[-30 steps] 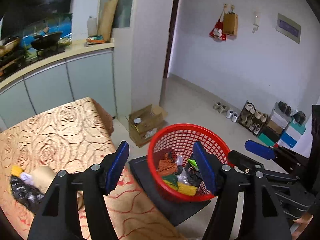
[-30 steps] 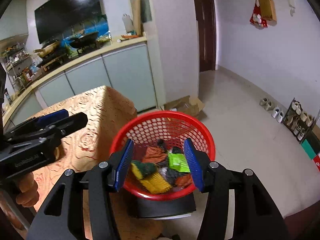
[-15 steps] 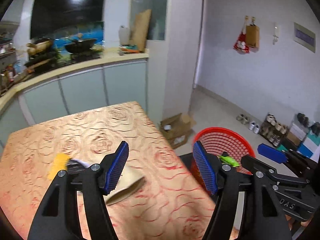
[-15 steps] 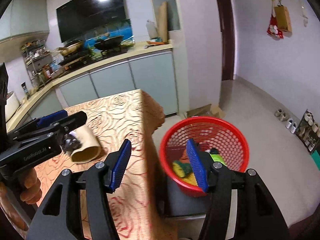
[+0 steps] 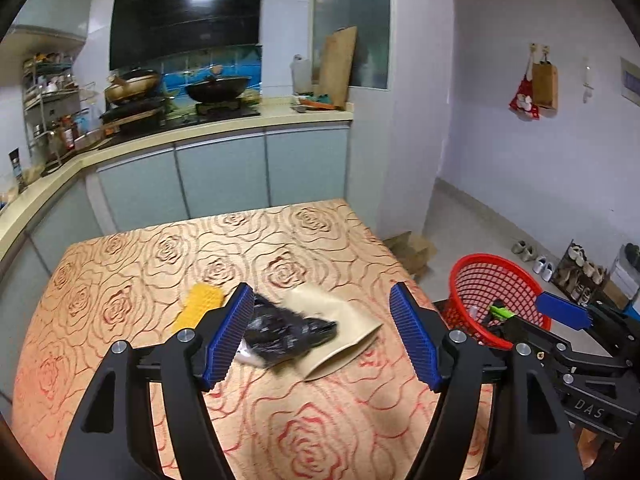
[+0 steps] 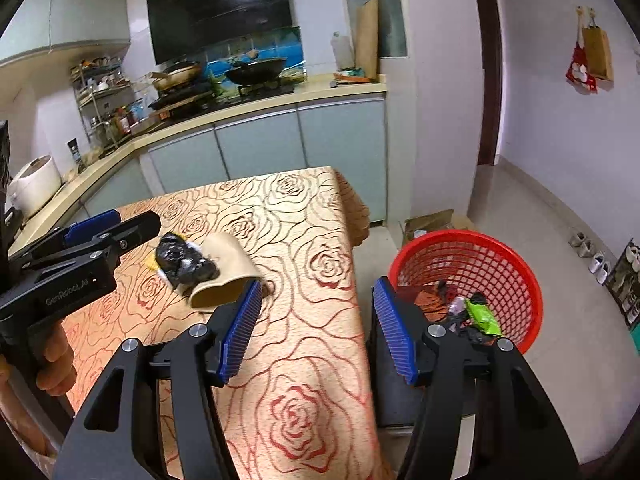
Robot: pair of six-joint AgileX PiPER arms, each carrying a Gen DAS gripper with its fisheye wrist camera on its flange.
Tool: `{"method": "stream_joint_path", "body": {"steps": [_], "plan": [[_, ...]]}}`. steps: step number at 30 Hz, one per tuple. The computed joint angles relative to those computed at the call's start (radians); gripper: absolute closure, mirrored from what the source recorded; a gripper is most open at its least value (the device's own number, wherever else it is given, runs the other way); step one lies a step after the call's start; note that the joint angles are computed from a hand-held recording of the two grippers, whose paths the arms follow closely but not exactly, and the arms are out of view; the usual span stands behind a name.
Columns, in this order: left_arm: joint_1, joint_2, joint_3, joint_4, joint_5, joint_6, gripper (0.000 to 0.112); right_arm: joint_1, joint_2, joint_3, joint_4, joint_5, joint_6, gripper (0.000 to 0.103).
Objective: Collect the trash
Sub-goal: 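Move both tools back toward the remaining trash on the table, then grasp the black plastic bag with the left tool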
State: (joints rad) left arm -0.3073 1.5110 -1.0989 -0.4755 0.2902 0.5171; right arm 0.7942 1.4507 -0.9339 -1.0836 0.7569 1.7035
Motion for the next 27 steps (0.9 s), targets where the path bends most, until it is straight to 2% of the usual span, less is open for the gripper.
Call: {"method": "stream_joint_path", "body": {"steps": [2, 10, 16, 23, 27], "plan": [[0.040, -0.001, 0.007, -0.067, 0.013, 0.069, 0.044, 0.015, 0.014, -0.012, -0.010, 0.011, 0.017, 0.036], [0.179, 0.020, 0.039, -0.176, 0.010, 0.217, 0.038, 0.013, 0.076, -0.071, 0.014, -0.025, -0.027, 0.035], [0.256, 0.076, 0.032, -0.298, 0.028, 0.387, 0.036, -0.009, 0.104, -0.083, 0.038, -0.059, -0.051, 0.035], [0.216, 0.145, -0.025, -0.265, 0.024, 0.363, 0.035, -0.035, 0.125, -0.098, 0.050, -0.086, -0.074, 0.035], [0.193, 0.206, -0.100, -0.239, 0.053, 0.311, 0.035, -0.054, 0.138, -0.105, 0.057, -0.102, -0.086, 0.035]]}}
